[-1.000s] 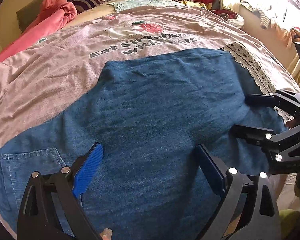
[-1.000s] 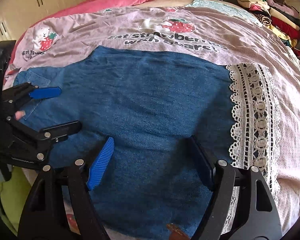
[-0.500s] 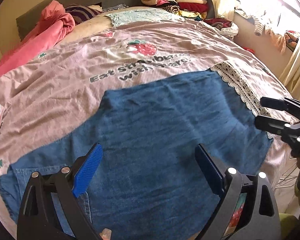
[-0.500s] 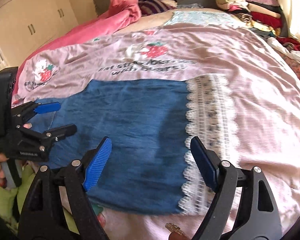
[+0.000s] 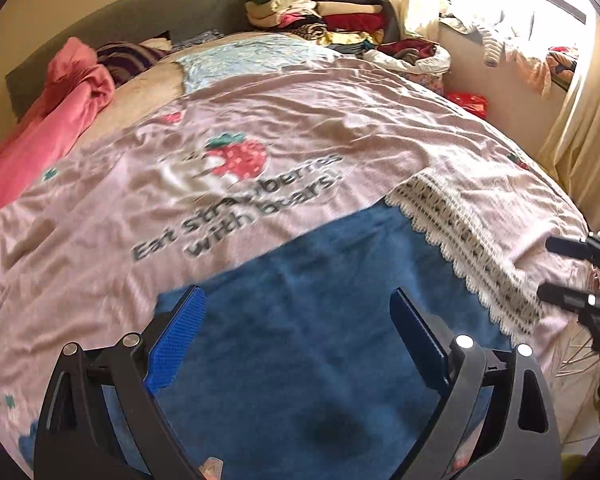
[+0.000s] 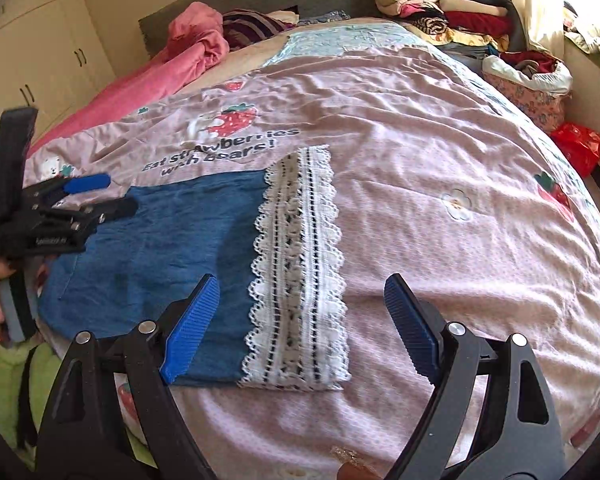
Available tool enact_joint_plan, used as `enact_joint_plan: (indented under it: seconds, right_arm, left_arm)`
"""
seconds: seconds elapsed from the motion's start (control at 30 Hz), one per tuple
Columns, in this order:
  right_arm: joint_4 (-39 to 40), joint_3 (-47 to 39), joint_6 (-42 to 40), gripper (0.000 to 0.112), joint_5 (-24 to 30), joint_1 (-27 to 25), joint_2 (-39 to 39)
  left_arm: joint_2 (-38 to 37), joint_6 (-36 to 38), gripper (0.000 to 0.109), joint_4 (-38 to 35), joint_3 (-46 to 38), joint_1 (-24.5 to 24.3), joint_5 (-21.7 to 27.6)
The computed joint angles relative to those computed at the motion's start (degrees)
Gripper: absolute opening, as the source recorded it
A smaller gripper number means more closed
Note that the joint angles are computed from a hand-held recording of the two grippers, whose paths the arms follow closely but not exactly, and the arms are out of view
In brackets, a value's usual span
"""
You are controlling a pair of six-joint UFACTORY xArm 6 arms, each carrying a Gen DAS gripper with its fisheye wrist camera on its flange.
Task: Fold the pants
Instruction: 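Move both open grippers over the lace hem and denim, then grasp the white lace hem with the right gripper while the left gripper pins the denim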
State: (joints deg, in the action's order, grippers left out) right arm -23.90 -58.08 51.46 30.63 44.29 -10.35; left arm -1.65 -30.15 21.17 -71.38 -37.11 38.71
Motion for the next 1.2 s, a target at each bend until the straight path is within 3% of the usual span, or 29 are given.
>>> enact_joint_plan:
  seconds: [0.2, 0.7, 0.83, 0.93, 1.03, 1.2]
  right_arm:
    - [4.8, 2.4, -2.1, 0.078, -2.2, -0.2, -0.2]
    - [17.8, 4.8, -9.0, 0.078, -7.6, -0.9, 2.4]
    - [22.3, 5.3, -12.7, 0.072, -9.8, -1.2, 3.0]
    - [29.4, 5.4, -19.1, 0.063, -12.1, -1.2, 3.8]
    - [31.3, 4.6, -21.0, 0.057, -13.0, -1.3, 5.2]
    - [36.1, 2.6, -27.3, 0.024, -12.8, -0.8, 6.6]
  left_arm:
    - [8.1, 3.5, 0.093, 0.9, -8.3, -1.1, 0.3]
    - [21.2, 18.3, 0.092, -15.2, -18.9, 0.8, 0.6]
    - [22.6, 20.0, 0.082, -19.1, -19.5, 1.1, 0.1]
    - [22.8, 21.6, 0.067, -21.1, -19.3, 0.8, -1.0]
    - [23.2, 23.0, 0.052, -21.9, -19.9, 0.1, -0.9]
    - [23.0, 21.1, 0.032, -19.2, -19.8, -0.8, -0.6]
